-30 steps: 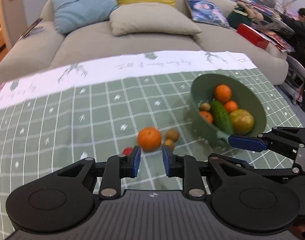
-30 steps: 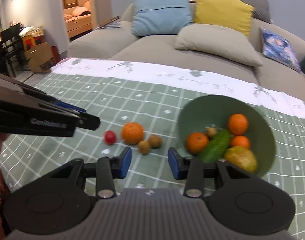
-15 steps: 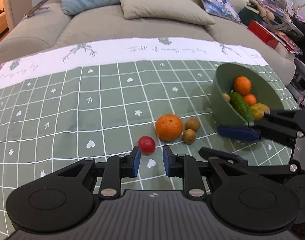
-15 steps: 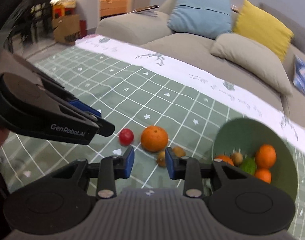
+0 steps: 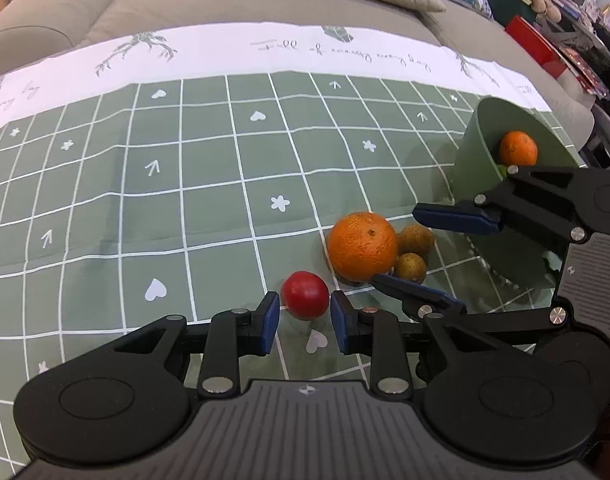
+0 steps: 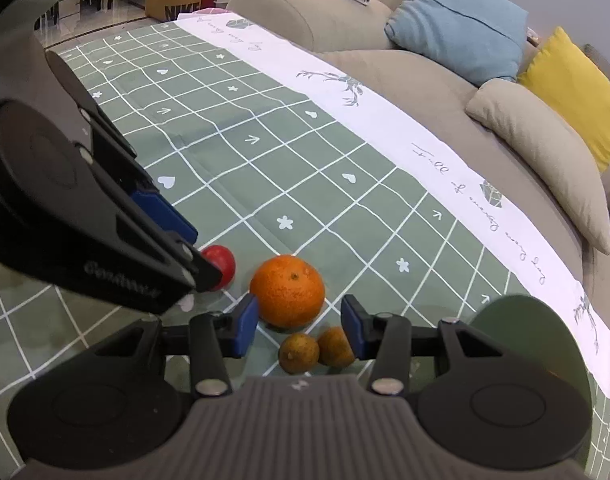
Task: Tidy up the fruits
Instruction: 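Grasp the red cherry tomato with the left tool while the right tool grasps a mandarin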
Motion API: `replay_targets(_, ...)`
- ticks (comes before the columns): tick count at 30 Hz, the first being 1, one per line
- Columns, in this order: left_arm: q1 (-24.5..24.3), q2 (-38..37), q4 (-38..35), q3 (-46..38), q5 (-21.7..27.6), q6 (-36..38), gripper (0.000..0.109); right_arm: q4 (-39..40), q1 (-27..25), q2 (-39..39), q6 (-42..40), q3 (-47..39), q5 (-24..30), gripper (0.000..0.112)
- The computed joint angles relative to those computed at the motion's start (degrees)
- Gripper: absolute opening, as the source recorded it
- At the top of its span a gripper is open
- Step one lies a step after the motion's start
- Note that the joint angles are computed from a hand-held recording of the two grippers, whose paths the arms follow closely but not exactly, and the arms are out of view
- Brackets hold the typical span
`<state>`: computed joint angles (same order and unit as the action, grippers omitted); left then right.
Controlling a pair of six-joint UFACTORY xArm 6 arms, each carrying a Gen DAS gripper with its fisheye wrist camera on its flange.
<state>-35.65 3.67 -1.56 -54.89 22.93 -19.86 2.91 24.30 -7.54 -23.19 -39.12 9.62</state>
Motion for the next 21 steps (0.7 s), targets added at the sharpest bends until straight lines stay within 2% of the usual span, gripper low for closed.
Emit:
replay_targets(7, 0.47, 2.20, -4.42, -1.55, 0.30, 2.84, 0.039, -1.00, 0.60, 2.43, -0.43, -1.34, 0.26, 0.042)
replay_targets(14, 0.63, 2.94, -6.06, -2.20, 0.57, 3.58, 0.036, 0.22, 0.69, 3.78, -1.39, -2.25, 0.34, 0.043)
replay_targets(17, 0.60, 3.23, -6.91, -2.42, 0.24, 3.67, 0.029, 1.50, 0.69, 3.77, -2.25, -2.32, 0.44, 0.042)
replay_targets(21, 0.66, 2.81, -4.98, -2.25, 0.42, 1.08, 0.029, 2.32, 0.87, 3.02, -2.42, -1.97, 0.53, 0.041)
